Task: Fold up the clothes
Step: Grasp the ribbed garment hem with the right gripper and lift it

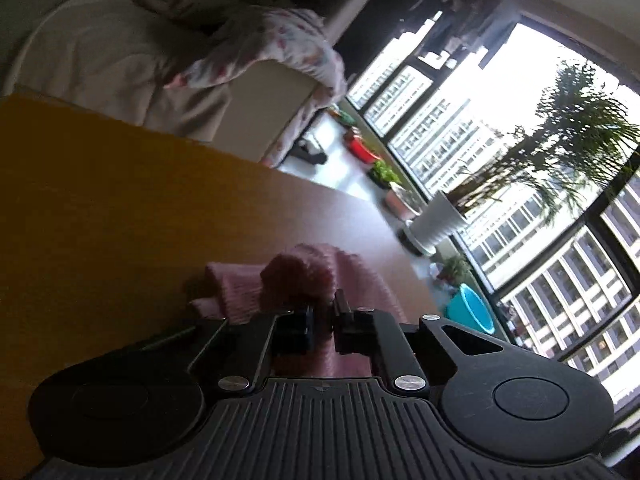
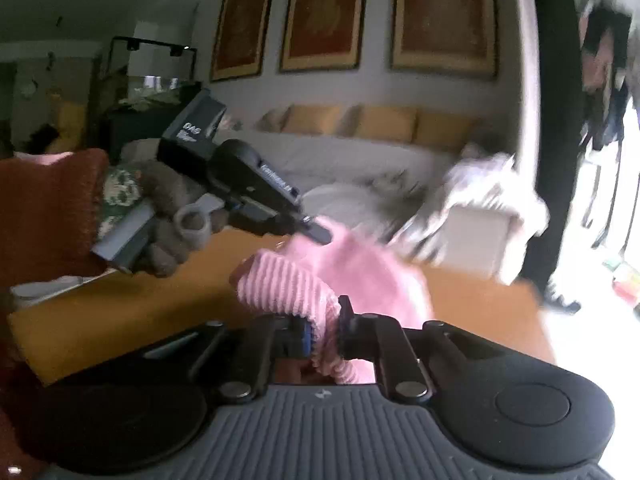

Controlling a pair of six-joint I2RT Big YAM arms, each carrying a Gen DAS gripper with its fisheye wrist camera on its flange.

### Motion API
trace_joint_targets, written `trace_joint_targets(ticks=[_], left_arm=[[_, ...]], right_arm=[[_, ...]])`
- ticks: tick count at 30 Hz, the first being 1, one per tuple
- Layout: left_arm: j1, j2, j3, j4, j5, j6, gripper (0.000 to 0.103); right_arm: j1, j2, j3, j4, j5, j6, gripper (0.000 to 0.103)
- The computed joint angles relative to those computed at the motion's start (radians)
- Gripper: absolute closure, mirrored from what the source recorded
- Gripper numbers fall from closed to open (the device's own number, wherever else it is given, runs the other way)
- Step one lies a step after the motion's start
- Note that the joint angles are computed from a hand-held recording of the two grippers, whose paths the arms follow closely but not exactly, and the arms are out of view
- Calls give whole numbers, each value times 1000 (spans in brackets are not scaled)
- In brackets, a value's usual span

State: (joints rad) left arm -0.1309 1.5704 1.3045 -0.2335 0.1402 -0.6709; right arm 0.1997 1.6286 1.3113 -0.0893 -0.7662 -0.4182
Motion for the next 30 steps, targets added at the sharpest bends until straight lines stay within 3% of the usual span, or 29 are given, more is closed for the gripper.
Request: trace_joint_targets(ticks=[3, 5, 10, 11, 14, 16, 17, 18, 20, 23, 24, 26, 28, 30], left_arm=[[-4, 23, 65, 29, 10, 47, 94], [-2, 42, 90, 23, 12, 68, 94], [9, 100, 91, -65, -22, 64, 93], [14, 105, 79, -74, -28, 52, 87], [37, 79, 28, -55, -41, 24, 85], [51, 52, -4, -40, -51, 13, 84], [53, 31, -20, -29, -58, 15, 84], [52, 6, -38, -10, -56, 18, 83], [46, -40, -72, 34, -39, 22, 65], [19, -75, -92, 90, 30, 25, 55], [5, -73, -89, 100, 58, 27, 52], [-26, -54, -75, 108, 113, 23, 45], [-57, -28, -74, 119, 186, 8, 39], [-86, 0, -76, 124, 243, 8, 31]], right_arm=[[-3, -23, -14, 84, 39, -57, 93], [9, -38, -57, 99, 70, -165, 93], [67, -24, -139, 15, 109, -359, 93], [81, -21, -155, 6, 123, -398, 93], [103, -40, -192, 18, 159, -477, 91], [82, -41, -152, -80, 120, -448, 87], [69, -40, -127, -138, 96, -431, 80], [53, -38, -99, -201, 62, -416, 62], [14, -32, -38, -314, -33, -372, 36], [-44, -27, 25, -415, -128, -285, 18], [-63, -23, 39, -418, -153, -238, 14], [-85, -28, 31, -350, -152, -135, 12], [-80, -32, 4, -233, -48, -47, 6], [-61, -15, -1, -200, 48, -35, 2]])
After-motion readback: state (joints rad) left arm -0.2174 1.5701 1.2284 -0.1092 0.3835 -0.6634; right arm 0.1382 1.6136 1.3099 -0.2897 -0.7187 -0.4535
